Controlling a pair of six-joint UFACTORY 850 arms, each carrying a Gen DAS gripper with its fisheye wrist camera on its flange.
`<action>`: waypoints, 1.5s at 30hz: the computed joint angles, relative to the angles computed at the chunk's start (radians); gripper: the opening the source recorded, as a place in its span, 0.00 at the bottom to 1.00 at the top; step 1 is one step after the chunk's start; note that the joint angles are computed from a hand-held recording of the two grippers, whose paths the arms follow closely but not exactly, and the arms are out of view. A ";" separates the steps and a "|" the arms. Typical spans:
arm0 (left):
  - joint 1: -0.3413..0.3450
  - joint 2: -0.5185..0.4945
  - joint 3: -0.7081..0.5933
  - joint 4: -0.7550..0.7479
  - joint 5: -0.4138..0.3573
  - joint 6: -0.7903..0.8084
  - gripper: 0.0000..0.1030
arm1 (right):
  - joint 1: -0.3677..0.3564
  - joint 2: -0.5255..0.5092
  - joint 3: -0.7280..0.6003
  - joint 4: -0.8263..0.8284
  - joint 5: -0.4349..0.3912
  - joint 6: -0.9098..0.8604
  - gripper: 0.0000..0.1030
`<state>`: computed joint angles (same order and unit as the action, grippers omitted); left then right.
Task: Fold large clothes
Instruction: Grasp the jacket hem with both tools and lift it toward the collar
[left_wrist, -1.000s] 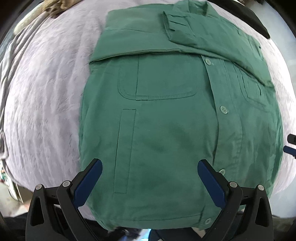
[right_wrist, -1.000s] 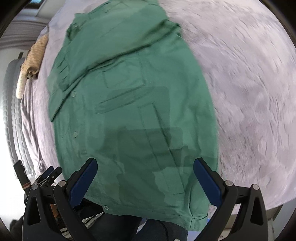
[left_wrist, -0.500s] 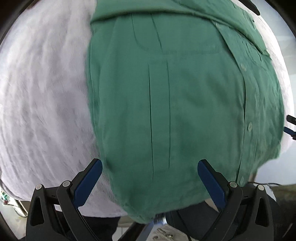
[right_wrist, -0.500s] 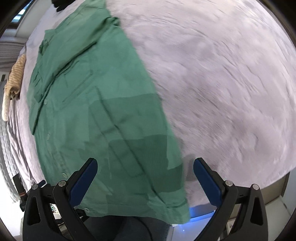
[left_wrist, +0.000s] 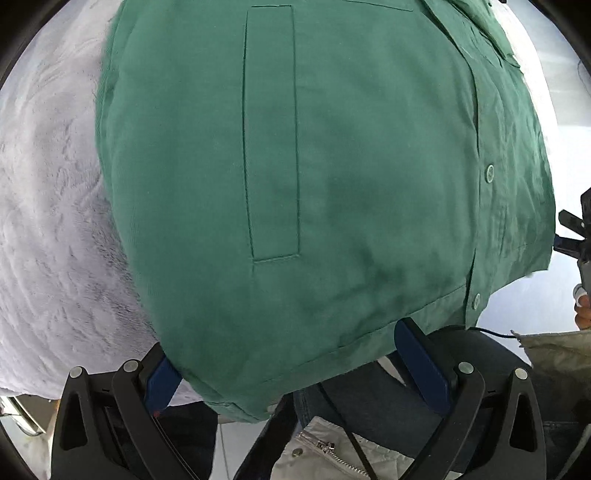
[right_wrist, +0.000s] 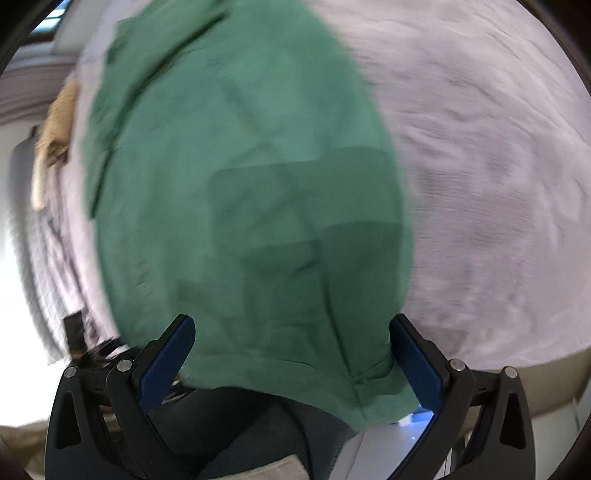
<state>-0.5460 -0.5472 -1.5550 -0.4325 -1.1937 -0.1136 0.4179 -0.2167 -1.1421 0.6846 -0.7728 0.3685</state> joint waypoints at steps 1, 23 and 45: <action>-0.003 0.003 0.002 -0.007 0.006 -0.011 1.00 | 0.001 -0.002 -0.001 0.000 -0.006 0.001 1.00; 0.228 0.043 -0.073 -0.389 0.223 0.107 0.10 | -0.117 -0.026 -0.126 0.595 0.195 -0.491 0.13; 0.199 -0.290 -0.573 -0.022 0.078 -0.098 0.15 | -0.013 -0.585 -0.996 -0.376 -0.314 -0.191 0.78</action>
